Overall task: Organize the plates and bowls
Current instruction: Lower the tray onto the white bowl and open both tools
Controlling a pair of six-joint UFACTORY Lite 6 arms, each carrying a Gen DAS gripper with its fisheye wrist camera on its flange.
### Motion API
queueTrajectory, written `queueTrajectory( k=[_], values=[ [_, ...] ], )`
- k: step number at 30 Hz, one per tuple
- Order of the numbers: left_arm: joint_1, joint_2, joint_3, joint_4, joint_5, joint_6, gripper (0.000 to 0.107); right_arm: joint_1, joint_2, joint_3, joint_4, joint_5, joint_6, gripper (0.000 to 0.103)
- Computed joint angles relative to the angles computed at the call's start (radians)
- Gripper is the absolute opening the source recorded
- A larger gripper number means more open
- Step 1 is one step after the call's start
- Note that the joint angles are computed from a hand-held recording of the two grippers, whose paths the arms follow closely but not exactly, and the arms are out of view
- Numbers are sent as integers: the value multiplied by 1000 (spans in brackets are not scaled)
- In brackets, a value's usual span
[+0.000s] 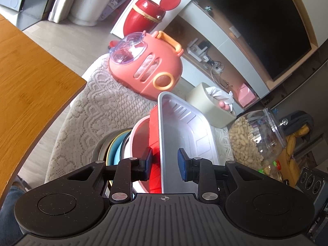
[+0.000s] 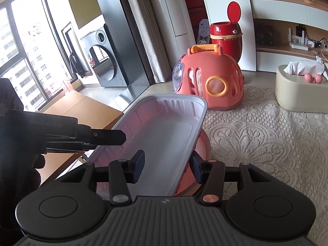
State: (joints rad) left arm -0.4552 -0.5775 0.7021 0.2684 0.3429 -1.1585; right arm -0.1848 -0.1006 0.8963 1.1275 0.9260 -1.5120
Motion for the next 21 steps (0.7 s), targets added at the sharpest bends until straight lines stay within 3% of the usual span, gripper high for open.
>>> queueTrajectory(
  k=[21],
  values=[
    [63, 48, 29, -130, -47, 143, 29, 29, 25, 48, 12, -31, 39, 49]
  ],
)
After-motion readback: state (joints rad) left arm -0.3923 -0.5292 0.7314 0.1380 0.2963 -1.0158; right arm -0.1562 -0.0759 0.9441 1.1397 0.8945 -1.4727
